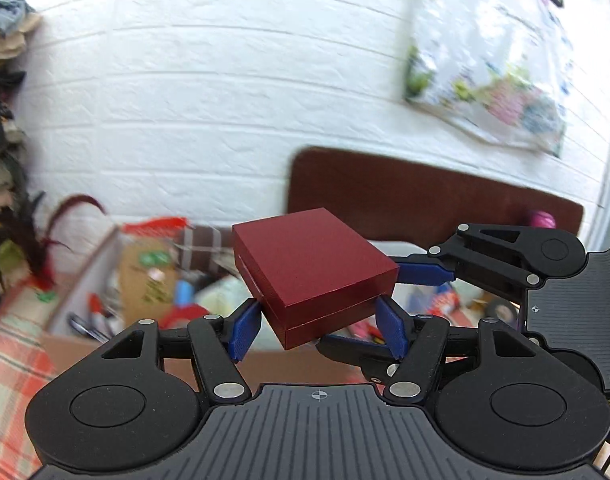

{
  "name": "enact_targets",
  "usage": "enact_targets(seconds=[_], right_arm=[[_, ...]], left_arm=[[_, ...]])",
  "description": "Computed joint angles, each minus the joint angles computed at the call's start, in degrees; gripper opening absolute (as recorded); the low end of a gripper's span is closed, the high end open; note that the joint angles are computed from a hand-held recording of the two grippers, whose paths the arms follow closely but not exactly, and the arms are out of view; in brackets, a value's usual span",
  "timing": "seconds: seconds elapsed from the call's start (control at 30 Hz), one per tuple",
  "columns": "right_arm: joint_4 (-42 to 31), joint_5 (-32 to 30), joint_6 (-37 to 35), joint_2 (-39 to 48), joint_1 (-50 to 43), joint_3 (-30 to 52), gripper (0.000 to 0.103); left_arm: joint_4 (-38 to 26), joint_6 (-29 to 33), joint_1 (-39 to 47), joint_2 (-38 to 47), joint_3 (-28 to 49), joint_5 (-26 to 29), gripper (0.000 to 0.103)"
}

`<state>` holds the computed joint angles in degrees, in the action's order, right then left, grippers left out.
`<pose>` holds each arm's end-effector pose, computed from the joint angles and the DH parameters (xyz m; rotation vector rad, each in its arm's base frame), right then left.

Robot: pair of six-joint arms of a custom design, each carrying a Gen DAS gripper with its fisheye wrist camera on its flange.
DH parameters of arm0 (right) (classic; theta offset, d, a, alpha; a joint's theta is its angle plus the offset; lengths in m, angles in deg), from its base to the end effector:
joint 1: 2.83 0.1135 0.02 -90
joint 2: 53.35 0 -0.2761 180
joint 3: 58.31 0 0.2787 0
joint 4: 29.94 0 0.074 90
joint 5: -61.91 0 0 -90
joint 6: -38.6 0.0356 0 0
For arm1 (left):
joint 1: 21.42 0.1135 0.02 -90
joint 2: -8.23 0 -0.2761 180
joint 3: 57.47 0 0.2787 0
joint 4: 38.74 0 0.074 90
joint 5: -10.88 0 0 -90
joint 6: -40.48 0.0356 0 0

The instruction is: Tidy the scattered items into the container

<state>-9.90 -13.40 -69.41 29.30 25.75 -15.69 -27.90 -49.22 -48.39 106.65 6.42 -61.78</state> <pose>0.2678 0.1356 0.1710 -0.5945 1.8148 -0.1214 0.3418 -0.1858 0.1853 0.6665 1.9006 -0.5993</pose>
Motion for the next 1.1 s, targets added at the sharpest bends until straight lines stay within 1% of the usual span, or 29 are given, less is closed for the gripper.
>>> enact_targets(seconds=[0.3, 0.4, 0.43, 0.47, 0.5, 0.53, 0.57, 0.6, 0.63, 0.7, 0.77, 0.83, 0.9, 1.0, 1.1], right_arm=[[-1.18, -5.03, 1.36, 17.50, -3.32, 19.86, 0.060], [-3.13, -6.41, 2.68, 23.29, -4.01, 26.08, 0.061], [-4.12, -7.05, 3.15, 25.22, -4.22, 28.25, 0.067], [-6.49, -9.23, 3.67, 27.17, -4.67, 30.76, 0.071], [-9.72, -12.11, 3.99, 29.18, -5.12, 33.60, 0.080], [-11.21, -12.88, 3.86, 30.60, -5.09, 34.90, 0.081], [-10.36, -11.90, 2.79, 31.09, -4.70, 34.34, 0.081], [-9.48, -10.91, 1.73, 31.60, -4.31, 33.79, 0.081], [-8.54, -10.04, 0.77, 32.04, -3.97, 33.18, 0.081], [-5.67, -10.41, 0.77, 31.18, -4.18, 30.44, 0.085], [-4.24, -9.68, 1.15, 29.99, -4.21, 28.17, 0.086], [-3.56, -9.79, 1.91, 29.50, -4.36, 27.17, 0.090], [-3.57, -10.10, 3.02, 28.70, -4.40, 25.98, 0.091], [-2.36, -8.72, 3.33, 27.69, -3.61, 24.26, 0.093], [-1.58, -7.05, 5.09, 24.58, -2.94, 20.94, 0.098]], left_arm=[[-2.50, 0.08, 8.80, 10.91, 14.23, 6.39, 0.066], [-3.57, -0.07, 10.61, 15.10, 18.36, 7.11, 0.067], [-4.02, 0.06, 11.05, 16.43, 19.50, 6.90, 0.077], [-4.49, 0.15, 11.29, 17.68, 20.37, 5.53, 0.081], [-4.61, -0.13, 11.28, 18.48, 20.53, 2.32, 0.091], [-4.50, -0.68, 10.99, 18.81, 20.04, -1.44, 0.099], [-4.27, -1.11, 10.77, 19.08, 19.43, -4.60, 0.100], [-3.49, -0.86, 10.79, 18.83, 18.07, -5.67, 0.100], [-2.25, 0.05, 10.92, 18.17, 16.06, -5.84, 0.100], [2.36, 2.07, 10.85, 16.59, 11.08, -6.97, 0.101], [6.22, 1.79, 10.71, 15.18, 7.04, -7.73, 0.101], [7.85, 0.93, 10.55, 14.06, 4.56, -7.63, 0.101], [7.85, 0.55, 9.97, 12.96, 3.25, -8.40, 0.101], [7.14, 0.95, 9.06, 10.98, 2.07, -9.17, 0.102], [6.09, 0.78, 8.02, 7.26, -0.61, -10.78, 0.103]])
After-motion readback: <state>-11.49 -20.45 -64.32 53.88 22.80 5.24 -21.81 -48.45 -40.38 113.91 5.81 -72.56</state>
